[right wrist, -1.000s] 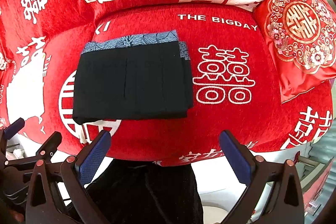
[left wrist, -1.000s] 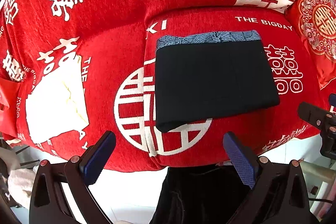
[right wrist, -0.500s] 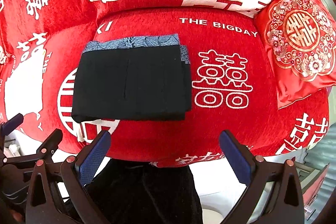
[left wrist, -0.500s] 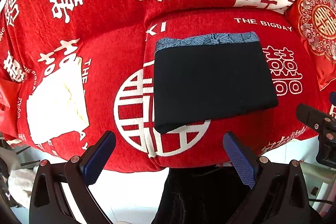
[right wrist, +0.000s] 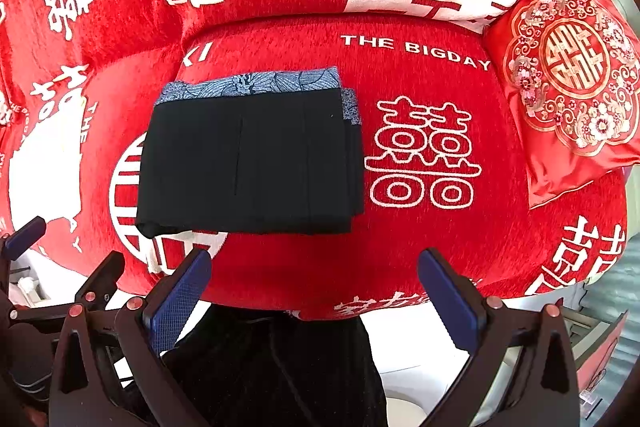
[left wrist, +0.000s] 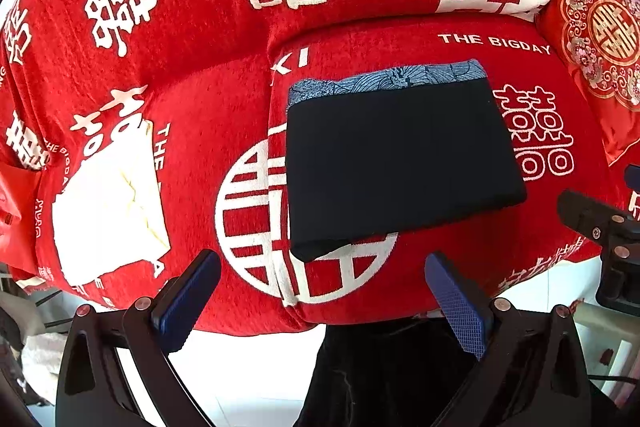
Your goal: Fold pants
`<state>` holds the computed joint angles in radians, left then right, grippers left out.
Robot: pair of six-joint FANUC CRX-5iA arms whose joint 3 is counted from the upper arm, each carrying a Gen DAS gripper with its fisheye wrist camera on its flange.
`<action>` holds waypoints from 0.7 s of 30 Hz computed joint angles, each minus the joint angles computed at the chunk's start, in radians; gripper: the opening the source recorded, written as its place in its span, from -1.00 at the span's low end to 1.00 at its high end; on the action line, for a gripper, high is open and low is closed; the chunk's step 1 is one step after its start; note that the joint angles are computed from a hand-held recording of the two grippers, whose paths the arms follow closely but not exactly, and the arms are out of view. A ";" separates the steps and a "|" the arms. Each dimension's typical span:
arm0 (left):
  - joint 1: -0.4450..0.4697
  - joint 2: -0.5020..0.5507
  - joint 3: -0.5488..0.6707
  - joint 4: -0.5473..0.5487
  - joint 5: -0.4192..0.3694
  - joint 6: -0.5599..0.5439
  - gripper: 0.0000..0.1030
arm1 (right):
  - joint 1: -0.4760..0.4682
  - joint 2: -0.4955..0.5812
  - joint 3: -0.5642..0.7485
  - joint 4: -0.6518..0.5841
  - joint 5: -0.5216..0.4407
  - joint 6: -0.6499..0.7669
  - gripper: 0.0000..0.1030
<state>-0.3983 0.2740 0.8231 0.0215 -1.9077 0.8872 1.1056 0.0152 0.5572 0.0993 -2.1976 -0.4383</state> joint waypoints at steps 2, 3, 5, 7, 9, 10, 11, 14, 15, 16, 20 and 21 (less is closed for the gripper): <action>0.000 0.000 0.000 0.001 0.000 0.001 0.99 | 0.000 0.000 -0.001 0.000 0.001 -0.002 0.99; -0.002 0.000 0.000 0.000 0.001 0.001 0.99 | 0.000 0.000 0.000 0.000 0.001 -0.002 0.99; -0.005 -0.001 0.000 -0.001 0.003 0.000 0.99 | -0.002 0.001 0.000 -0.001 0.001 0.000 0.99; -0.007 -0.001 0.001 0.000 0.004 -0.002 0.99 | -0.002 0.000 0.000 -0.001 0.001 0.001 0.99; -0.008 -0.001 0.000 0.000 0.005 -0.005 0.99 | -0.003 0.000 0.000 -0.001 0.001 0.004 0.99; -0.009 -0.002 -0.002 0.000 0.007 -0.005 0.99 | -0.003 0.001 0.001 -0.001 0.000 0.003 0.99; -0.009 -0.001 -0.002 0.000 0.007 -0.005 0.99 | -0.004 0.000 -0.002 -0.002 0.002 0.003 0.99; -0.009 0.000 0.000 0.000 0.005 -0.003 0.99 | -0.006 -0.003 -0.009 -0.007 0.007 0.003 0.99; -0.009 0.000 0.000 0.001 0.006 -0.004 0.99 | -0.008 -0.004 -0.011 -0.008 0.009 0.004 0.99; -0.008 0.000 -0.001 0.001 0.007 -0.006 0.99 | -0.009 -0.004 -0.012 -0.008 0.011 0.004 0.99; -0.009 0.000 -0.001 0.001 0.007 -0.004 0.99 | -0.011 -0.005 -0.013 -0.009 0.013 0.006 0.99; -0.009 0.001 0.000 0.001 0.007 -0.003 0.99 | -0.011 -0.005 -0.013 -0.008 0.012 0.006 0.99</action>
